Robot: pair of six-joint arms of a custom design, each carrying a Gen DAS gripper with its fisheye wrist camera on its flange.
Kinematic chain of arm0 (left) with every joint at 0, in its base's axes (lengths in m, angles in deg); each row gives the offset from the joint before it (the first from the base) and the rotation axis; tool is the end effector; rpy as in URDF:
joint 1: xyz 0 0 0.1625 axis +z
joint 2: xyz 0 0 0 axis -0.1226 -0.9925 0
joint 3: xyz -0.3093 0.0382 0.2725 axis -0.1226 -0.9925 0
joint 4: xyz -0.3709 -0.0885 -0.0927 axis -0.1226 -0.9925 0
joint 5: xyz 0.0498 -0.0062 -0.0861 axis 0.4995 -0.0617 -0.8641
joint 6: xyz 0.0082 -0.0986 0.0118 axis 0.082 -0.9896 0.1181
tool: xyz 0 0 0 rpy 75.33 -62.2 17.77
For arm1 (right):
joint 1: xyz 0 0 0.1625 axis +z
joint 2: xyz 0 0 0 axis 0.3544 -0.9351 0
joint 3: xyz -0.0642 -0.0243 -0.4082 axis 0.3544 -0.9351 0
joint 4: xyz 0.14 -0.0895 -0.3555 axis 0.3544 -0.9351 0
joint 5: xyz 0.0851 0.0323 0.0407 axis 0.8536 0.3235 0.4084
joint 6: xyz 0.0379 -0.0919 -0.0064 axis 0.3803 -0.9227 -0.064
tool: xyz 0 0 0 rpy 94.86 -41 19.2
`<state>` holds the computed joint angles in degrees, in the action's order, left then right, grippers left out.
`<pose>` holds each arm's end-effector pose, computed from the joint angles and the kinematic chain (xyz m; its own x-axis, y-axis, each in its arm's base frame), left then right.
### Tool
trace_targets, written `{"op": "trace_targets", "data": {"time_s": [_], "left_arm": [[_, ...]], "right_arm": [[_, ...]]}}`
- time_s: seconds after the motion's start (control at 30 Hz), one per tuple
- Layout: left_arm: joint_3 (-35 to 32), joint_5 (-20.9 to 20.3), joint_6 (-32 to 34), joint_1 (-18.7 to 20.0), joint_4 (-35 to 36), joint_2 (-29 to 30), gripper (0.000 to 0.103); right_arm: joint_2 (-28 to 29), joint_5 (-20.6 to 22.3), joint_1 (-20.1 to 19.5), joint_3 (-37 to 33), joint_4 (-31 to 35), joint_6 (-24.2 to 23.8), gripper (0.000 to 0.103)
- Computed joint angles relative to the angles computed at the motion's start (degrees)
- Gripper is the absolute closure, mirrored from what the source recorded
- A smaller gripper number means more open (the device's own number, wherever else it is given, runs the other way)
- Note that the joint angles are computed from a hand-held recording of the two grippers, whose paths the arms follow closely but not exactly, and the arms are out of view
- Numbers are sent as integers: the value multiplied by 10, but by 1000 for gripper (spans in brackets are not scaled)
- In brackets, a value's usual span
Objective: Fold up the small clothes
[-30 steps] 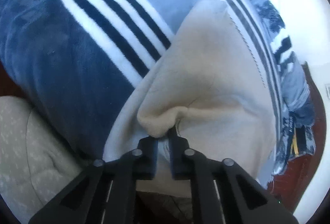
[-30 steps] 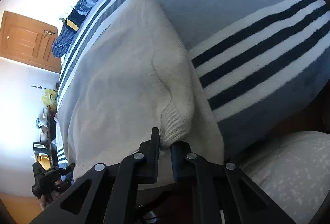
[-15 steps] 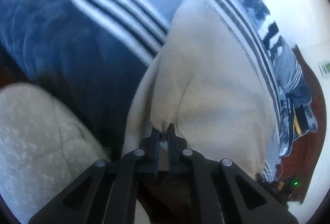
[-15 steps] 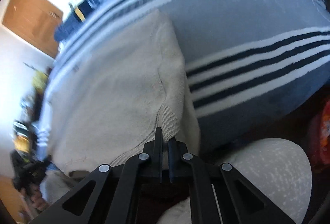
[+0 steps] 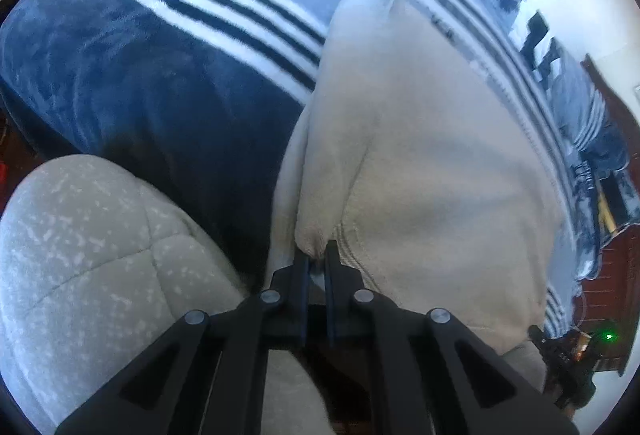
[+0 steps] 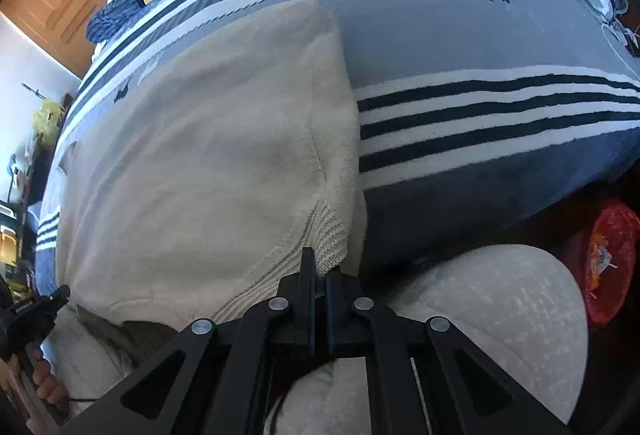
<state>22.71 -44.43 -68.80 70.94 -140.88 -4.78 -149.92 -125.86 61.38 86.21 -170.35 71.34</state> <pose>-0.1421 -0.7130 0.1821 -0.8845 -0.2331 -0.4043 -0.0885 0.9344 -0.3450 0.0049 -0.5545 0.2802 -0.8087 0.3513 0.4718 0.0945 0.8692 -0.4854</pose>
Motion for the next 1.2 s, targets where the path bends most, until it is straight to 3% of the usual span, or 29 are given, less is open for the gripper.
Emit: {"op": "trace_targets", "data": {"time_s": [0.43, 0.6, 0.67, 0.7, 0.77, 0.8, 0.83, 0.9, 0.93, 0.97, 1.07, 1.2], "left_arm": [[18, 12, 22, -8, -22, -5, 94], [17, -3, 3, -1, 7, -20, 88], [45, -19, 9, -1, -45, -45, 87], [64, -24, 21, -3, -85, -62, 82], [84, -16, 31, -9, -134, -79, 60], [85, -2, 30, -12, -143, -82, 47], [76, 17, 30, -15, -137, -79, 45], [40, 29, 30, -13, -90, -62, 45], [22, 29, 31, -10, -67, -51, 45], [7, 27, 32, -7, -53, -40, 45], [-44, 22, 41, 3, 0, 1, 45], [-28, 21, 57, 10, -18, 8, 45]], "right_arm": [[13, -3, -1, 6, -13, -3, 98], [8, -1, 2, 15, -34, 11, 97], [-11, 19, 3, 33, -67, 12, 97], [-22, 27, 8, 43, -90, 11, 96], [-34, 32, 21, 54, -127, -5, 94], [-38, 33, 33, 56, -146, -18, 89], [-40, 41, 45, 56, -163, -30, 84], [-36, 54, 68, 51, -188, -45, 43], [-29, 60, 80, 45, -194, -51, 36], [-22, 68, 92, 35, -189, -59, 31], [17, 96, 125, -27, -121, -70, 31], [70, 124, 152, -103, -35, -73, 31]]}}
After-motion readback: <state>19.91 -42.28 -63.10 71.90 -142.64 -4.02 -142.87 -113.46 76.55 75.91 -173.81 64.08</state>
